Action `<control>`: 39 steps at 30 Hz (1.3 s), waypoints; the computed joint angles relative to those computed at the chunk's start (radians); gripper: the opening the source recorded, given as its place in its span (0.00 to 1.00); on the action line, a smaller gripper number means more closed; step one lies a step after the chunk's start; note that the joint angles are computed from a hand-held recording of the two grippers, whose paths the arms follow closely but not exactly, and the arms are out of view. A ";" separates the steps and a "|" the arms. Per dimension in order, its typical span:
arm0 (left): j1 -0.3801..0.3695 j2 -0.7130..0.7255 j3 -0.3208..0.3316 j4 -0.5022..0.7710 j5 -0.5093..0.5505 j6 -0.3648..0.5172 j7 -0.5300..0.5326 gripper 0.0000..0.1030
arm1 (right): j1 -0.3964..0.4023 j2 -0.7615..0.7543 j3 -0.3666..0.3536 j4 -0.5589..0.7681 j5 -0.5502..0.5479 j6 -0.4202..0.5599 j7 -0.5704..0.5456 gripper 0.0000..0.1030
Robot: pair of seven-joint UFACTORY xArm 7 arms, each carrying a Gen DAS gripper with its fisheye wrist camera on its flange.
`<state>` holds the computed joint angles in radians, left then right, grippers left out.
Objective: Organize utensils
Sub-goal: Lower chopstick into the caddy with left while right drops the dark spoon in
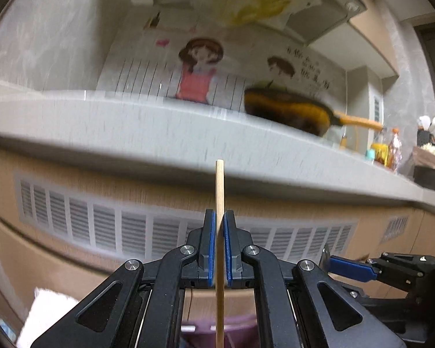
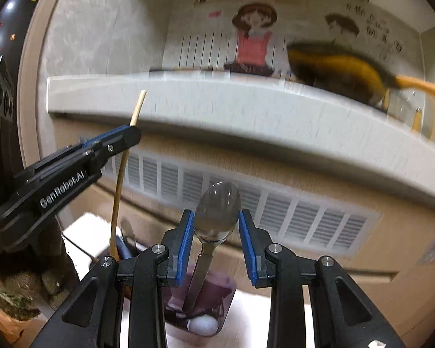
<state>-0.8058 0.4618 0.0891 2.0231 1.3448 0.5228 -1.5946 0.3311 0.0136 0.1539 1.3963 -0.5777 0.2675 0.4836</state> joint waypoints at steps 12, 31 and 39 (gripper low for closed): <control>-0.007 0.038 0.017 0.017 0.089 0.014 -0.085 0.06 | 0.031 0.039 -0.012 -0.047 0.059 0.030 -0.048 0.28; 0.023 -0.080 -0.094 -0.187 -0.223 0.149 0.116 0.14 | 0.010 -0.002 -0.006 -0.131 0.203 0.017 -0.140 0.33; -0.013 -0.267 -0.219 -0.413 -0.273 0.403 0.111 0.69 | -0.051 -0.189 0.055 -0.320 0.117 0.024 0.066 0.58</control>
